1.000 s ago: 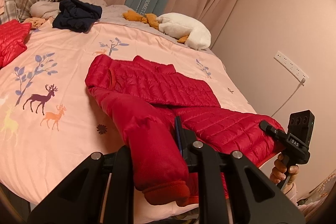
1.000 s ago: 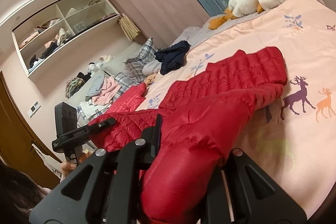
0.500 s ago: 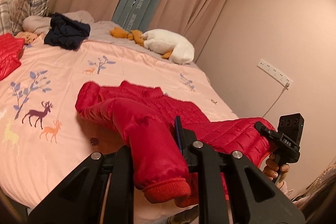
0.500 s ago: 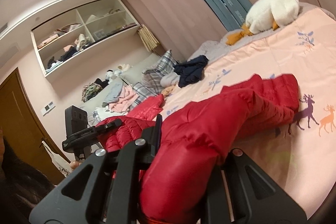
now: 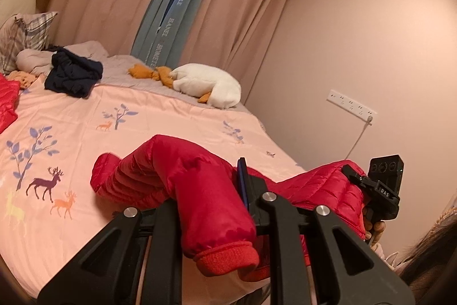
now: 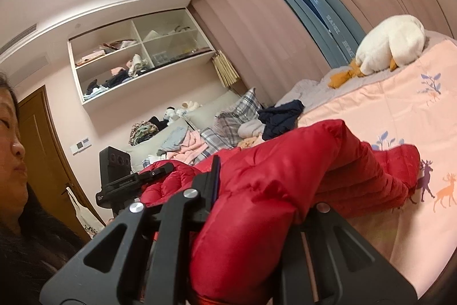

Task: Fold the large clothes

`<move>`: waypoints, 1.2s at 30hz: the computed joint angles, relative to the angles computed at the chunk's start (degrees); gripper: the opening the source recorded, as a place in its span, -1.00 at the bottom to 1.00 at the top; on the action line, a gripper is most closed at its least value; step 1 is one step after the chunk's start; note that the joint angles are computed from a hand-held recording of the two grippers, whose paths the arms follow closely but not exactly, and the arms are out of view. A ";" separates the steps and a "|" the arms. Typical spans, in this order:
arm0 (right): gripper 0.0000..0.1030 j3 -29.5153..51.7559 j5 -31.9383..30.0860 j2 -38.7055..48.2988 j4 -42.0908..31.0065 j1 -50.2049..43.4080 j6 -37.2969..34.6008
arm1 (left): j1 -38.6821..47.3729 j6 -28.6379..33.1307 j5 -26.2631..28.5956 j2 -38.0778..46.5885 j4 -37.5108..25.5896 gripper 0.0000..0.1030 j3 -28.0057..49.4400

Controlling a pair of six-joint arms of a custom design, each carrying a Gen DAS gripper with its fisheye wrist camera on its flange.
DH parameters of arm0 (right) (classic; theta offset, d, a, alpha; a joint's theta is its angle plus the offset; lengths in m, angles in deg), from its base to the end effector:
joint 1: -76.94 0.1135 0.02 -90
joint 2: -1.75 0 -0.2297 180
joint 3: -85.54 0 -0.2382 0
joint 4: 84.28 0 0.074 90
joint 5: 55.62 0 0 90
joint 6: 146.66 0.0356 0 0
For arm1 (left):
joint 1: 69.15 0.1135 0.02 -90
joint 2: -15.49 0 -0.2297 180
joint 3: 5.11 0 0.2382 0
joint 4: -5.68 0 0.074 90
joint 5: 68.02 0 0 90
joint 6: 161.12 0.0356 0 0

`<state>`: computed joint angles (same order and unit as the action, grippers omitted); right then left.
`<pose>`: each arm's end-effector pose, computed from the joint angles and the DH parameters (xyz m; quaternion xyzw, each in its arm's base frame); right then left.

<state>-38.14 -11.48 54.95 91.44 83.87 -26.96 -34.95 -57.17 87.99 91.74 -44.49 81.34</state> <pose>0.2143 0.0518 0.3084 -0.1375 0.6987 0.4667 0.5245 0.2396 0.1235 0.3220 0.0931 0.7886 -0.3060 0.5251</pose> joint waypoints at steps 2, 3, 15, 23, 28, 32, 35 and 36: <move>-0.75 -0.32 -0.71 -0.50 1.38 -0.61 0.86 | 0.44 -0.04 1.09 -0.05 0.12 -0.68 0.13; -0.74 -0.58 -1.10 -0.71 2.33 -0.90 1.52 | 0.47 -0.49 1.49 -0.13 0.62 -0.68 0.10; -0.71 -0.42 0.65 3.14 4.26 -1.53 3.43 | -1.72 -5.11 -2.89 3.63 3.70 -0.67 0.68; -0.69 3.47 5.48 10.36 2.94 0.07 1.46 | -4.57 -10.41 -8.96 9.76 7.30 -0.67 3.30; -0.69 7.70 7.91 17.75 3.31 0.01 1.01 | -7.09 -13.42 -13.91 14.39 10.13 -0.67 5.84; -0.69 11.36 10.08 23.25 2.89 0.05 0.41 | -8.85 -14.80 -17.41 18.37 11.24 -0.67 8.70; -0.69 13.60 11.34 26.49 2.66 0.08 0.10 | -10.14 -15.61 -19.81 21.30 11.71 -0.67 11.00; -0.69 14.36 11.73 27.44 2.48 0.11 -0.02 | -10.44 -15.75 -20.40 21.94 11.85 -0.67 11.54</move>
<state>-23.79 0.25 82.38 93.93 83.98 -26.98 -45.39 -72.92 67.60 113.67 -32.64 92.88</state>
